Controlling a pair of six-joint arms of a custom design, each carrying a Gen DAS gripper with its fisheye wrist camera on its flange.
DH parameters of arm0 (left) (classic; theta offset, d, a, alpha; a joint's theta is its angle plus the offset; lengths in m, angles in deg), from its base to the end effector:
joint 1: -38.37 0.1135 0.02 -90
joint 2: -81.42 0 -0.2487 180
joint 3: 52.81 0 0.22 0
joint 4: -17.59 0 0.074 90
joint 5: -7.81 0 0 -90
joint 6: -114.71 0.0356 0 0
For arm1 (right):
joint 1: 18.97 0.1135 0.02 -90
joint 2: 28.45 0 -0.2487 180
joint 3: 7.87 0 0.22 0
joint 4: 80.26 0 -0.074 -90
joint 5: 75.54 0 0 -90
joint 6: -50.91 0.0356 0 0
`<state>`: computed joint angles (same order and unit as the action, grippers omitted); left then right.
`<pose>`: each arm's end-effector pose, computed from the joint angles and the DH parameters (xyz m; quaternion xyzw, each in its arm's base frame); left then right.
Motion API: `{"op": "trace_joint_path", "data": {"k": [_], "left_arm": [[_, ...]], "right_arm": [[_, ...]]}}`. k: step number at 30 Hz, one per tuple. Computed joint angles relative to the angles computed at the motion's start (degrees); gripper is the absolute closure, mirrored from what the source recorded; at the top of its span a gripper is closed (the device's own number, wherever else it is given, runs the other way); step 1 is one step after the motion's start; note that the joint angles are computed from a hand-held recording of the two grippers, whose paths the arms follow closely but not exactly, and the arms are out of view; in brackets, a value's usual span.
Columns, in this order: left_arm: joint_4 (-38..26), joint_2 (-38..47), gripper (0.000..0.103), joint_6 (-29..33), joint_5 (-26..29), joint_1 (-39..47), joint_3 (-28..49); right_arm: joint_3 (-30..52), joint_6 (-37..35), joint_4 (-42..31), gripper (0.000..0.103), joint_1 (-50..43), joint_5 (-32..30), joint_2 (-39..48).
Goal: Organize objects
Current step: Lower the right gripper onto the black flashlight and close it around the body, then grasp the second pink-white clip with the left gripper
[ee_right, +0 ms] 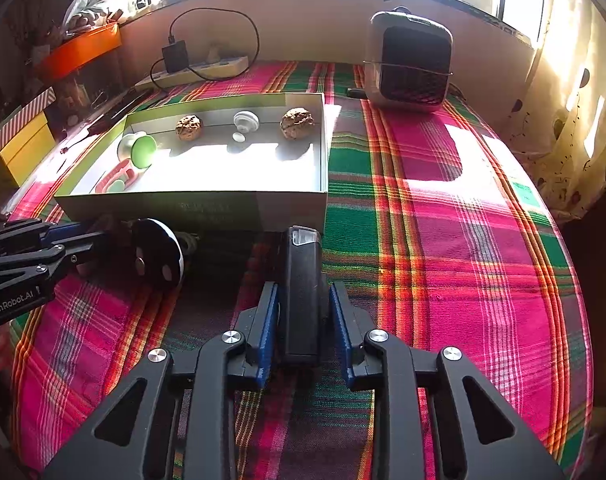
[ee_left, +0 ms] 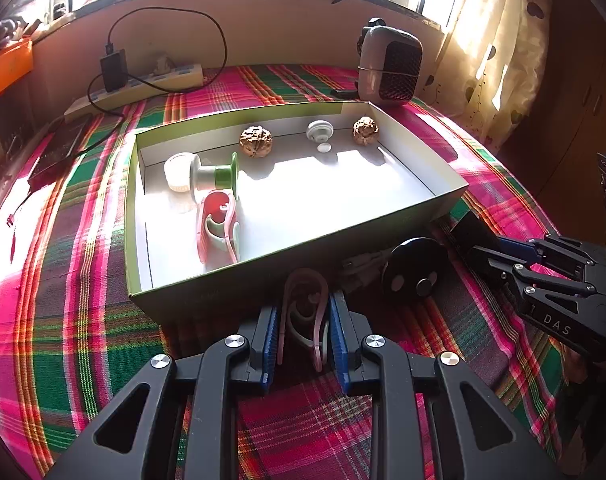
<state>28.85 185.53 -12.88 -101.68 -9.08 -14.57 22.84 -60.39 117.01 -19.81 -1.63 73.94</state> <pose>0.1662 -0.1635 0.0662 0.0294 0.9399 -0.0836 0.3298 0.2056 0.0069 0.0596 -0.2095 0.9202 0.0727 0.3226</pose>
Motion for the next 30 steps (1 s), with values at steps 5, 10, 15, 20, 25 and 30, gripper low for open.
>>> {"op": "trace_joint_path", "data": {"k": [5, 10, 15, 20, 25, 30], "left_arm": [[0.1, 0.0, 0.082, 0.2, 0.1, 0.1, -0.1], [0.1, 0.0, 0.082, 0.2, 0.1, 0.1, -0.1], [0.3, 0.0, 0.082, 0.1, 0.0, 0.1, -0.2], [0.3, -0.4, 0.082, 0.0, 0.2, 0.3, -0.5], [-0.3, -1.1, 0.082, 0.0, 0.3, 0.2, -0.4], [-0.8, -2.0, 0.082, -0.4, -0.4, -0.5, -0.6]], "right_arm": [[-0.1, 0.1, 0.2, 0.078, 0.1, 0.1, 0.0], [-0.1, 0.1, 0.2, 0.078, 0.1, 0.1, 0.1], [-0.1, 0.1, 0.2, 0.078, 0.1, 0.1, 0.1], [-0.1, 0.1, 0.3, 0.078, 0.2, 0.2, 0.1], [-0.3, 0.4, 0.1, 0.078, 0.2, -0.1, -0.2], [-1.3, 0.1, -0.8, 0.078, -0.4, -1.6, -2.5]]}}
